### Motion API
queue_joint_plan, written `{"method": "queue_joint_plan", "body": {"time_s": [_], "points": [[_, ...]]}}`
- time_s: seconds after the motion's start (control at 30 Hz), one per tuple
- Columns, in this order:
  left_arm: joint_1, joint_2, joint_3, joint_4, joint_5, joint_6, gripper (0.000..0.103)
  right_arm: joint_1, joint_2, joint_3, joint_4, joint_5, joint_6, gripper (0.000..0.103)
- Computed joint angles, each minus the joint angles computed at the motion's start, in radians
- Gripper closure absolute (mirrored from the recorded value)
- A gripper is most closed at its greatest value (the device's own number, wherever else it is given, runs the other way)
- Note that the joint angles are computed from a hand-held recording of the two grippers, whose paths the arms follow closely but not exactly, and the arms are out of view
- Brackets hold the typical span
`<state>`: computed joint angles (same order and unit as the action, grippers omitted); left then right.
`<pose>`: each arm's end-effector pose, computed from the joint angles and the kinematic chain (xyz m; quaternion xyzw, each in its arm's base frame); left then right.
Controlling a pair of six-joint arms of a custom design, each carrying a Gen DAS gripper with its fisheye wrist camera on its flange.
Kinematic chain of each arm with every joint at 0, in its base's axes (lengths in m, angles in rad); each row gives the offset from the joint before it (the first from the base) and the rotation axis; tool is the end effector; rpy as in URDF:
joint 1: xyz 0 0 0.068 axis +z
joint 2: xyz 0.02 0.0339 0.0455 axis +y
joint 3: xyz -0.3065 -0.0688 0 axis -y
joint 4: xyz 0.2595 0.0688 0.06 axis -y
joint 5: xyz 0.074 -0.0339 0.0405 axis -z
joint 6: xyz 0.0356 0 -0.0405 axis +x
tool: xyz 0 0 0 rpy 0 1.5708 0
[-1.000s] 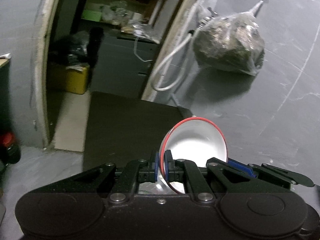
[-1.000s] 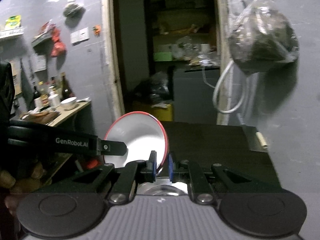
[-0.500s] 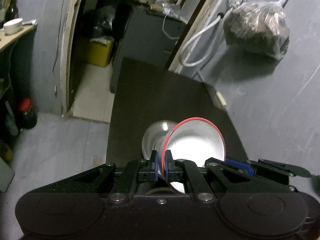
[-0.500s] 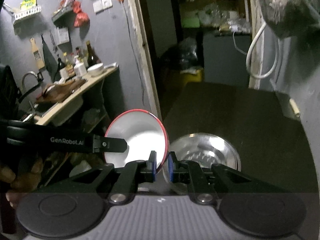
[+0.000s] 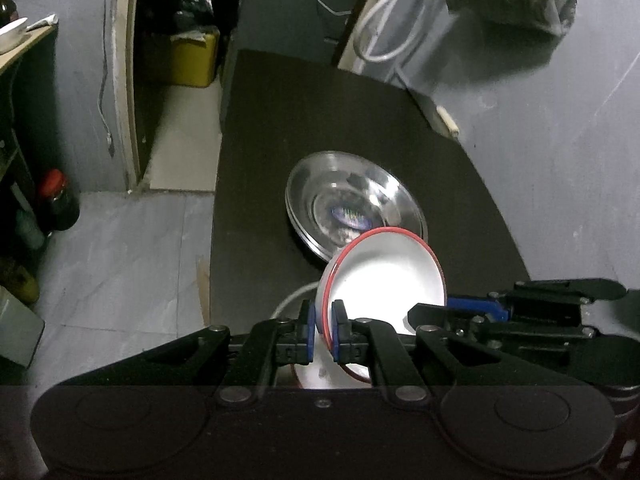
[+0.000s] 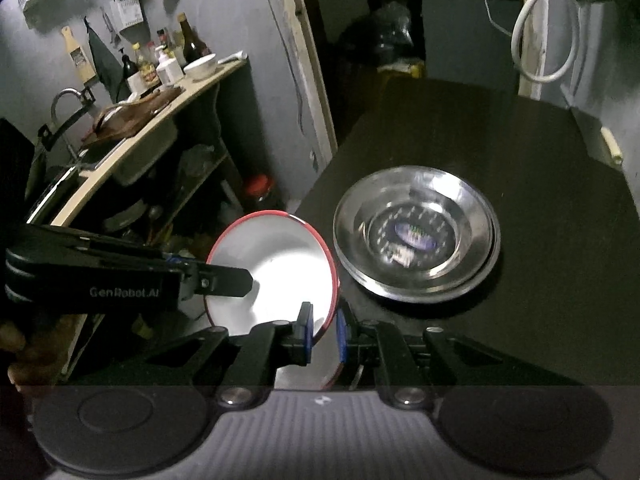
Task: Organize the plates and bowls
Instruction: 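Lower the second white bowl into the first white bowl with the left tool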
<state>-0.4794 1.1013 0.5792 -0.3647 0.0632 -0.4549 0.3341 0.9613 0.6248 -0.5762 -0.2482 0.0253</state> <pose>0.1812 -0.0967 0.2245 0.0221 0.9414 -0.1775 0.2859 0.1631 0.0659 0.2499 -0.1839 0.9218 0.1726 0.2946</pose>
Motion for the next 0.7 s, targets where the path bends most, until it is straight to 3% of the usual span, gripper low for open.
{"method": "queue_joint_plan", "body": {"time_s": [0.23,0.7], "points": [[-0.035,0.028,0.022,-0.048,-0.016,-0.018,0.095,-0.034,0.008,0.011,-0.053,-0.041,-0.045,0.09],[-0.057,0.094,0.057,-0.1,-0.025,-0.007,0.095,-0.004,0.064,0.02,-0.073,-0.015,-0.047,0.09]]}}
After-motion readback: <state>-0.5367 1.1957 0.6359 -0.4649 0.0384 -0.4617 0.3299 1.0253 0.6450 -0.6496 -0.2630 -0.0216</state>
